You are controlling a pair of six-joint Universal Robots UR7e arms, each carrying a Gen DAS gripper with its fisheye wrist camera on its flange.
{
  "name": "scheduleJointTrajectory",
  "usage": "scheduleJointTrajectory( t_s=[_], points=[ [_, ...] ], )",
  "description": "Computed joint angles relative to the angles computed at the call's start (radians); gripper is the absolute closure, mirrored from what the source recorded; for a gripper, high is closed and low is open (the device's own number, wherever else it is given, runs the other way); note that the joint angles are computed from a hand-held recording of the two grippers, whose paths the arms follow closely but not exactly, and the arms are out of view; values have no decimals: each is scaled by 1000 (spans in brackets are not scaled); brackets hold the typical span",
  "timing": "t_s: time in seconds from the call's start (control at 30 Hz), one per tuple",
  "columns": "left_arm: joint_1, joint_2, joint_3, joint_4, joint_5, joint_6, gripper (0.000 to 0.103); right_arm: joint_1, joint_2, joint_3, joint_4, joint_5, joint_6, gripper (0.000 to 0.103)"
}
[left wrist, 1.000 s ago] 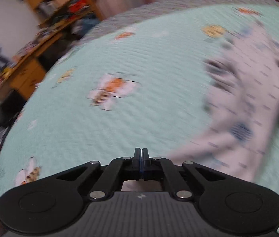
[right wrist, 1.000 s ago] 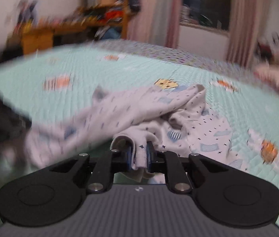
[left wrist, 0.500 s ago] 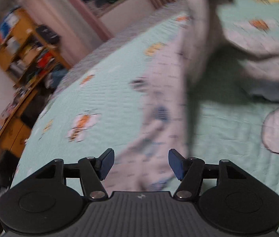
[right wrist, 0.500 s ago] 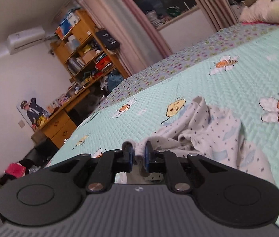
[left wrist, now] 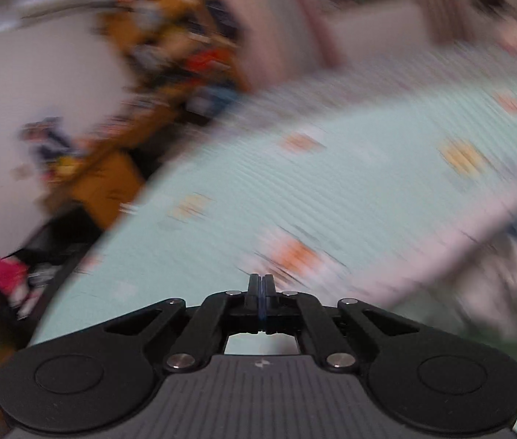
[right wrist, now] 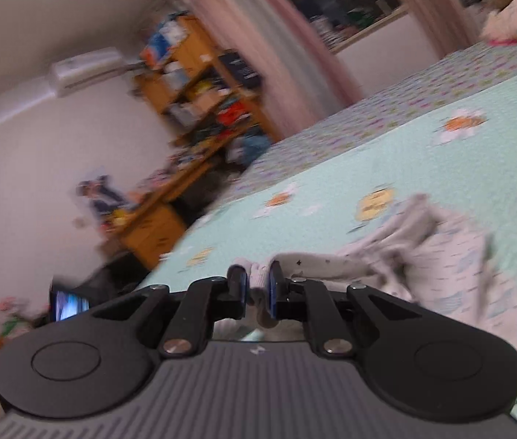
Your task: Fold clothes
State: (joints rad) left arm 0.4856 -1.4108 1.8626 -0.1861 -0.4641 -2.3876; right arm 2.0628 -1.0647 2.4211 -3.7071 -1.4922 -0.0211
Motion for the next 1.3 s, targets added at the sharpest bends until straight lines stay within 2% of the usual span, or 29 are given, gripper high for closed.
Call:
scheduleJointTrajectory(
  t_s=[0.03,0.07,0.1,0.13,0.17,0.2,0.3,0.33,0.37,0.4,0.43,0.47,0.5,0.6,0.67,0.7,0.8,0.87,0.97,1.03,1.1,1.17,1.2,1.23,1.27,1.3],
  points=[
    [-4,-10,-30,64,-22,-52,103,-17,-21,15,45,65,-25,90],
    [3,-27,-45,90,-35,-62,103,-15,-42,23,99,90,-34,90],
    [12,-39,-51,87,-59,-41,100,-9,-62,29,168,73,-49,90],
    [21,-49,-46,70,-89,-13,99,15,-77,29,239,14,-50,90],
    [18,-77,-23,34,-103,38,98,40,-83,29,293,-86,-58,90],
    [6,-115,12,-17,-111,106,92,63,-82,27,342,-191,-66,88],
    [-47,-173,137,-200,-181,259,78,120,-47,27,422,-505,-75,84],
    [-63,-187,177,-266,-210,303,77,156,-40,23,442,-595,-53,82],
    [-87,-222,226,-350,-240,355,76,187,-39,18,466,-644,-28,81],
    [-112,-259,269,-455,-271,419,72,210,-36,18,453,-651,-24,75],
    [-125,-302,310,-560,-297,485,69,237,-25,14,430,-655,-43,65],
    [-133,-344,346,-661,-324,549,64,269,0,5,392,-673,-81,59],
    [-137,-375,367,-721,-340,580,65,299,22,-8,362,-692,-131,49],
    [-181,-467,390,-720,-349,537,63,382,129,-66,202,-788,-305,36],
    [-200,-549,362,-650,-328,460,58,397,172,-96,139,-766,-356,30],
    [-209,-594,350,-618,-324,426,57,384,176,-107,164,-720,-350,26],
    [-253,-694,313,-506,-329,319,57,321,222,-155,248,-612,-340,26],
    [-261,-720,314,-482,-335,317,57,304,276,-198,295,-620,-317,26],
    [-273,-758,316,-451,-346,317,57,288,382,-250,260,-684,-387,26],
    [-258,-779,341,-499,-352,361,57,282,428,-273,254,-732,-389,27],
    [-223,-791,371,-580,-349,430,57,262,455,-283,218,-732,-380,28],
    [-196,-776,395,-639,-342,483,57,235,442,-284,235,-697,-331,35],
    [-190,-763,403,-653,-339,498,57,222,434,-286,241,-683,-302,44],
    [-190,-745,403,-657,-338,504,56,210,422,-292,265,-672,-263,57],
    [-190,-727,403,-662,-336,509,54,196,421,-295,253,-659,-237,64],
    [-190,-709,403,-666,-335,515,49,179,412,-294,244,-639,-195,77]
  ],
)
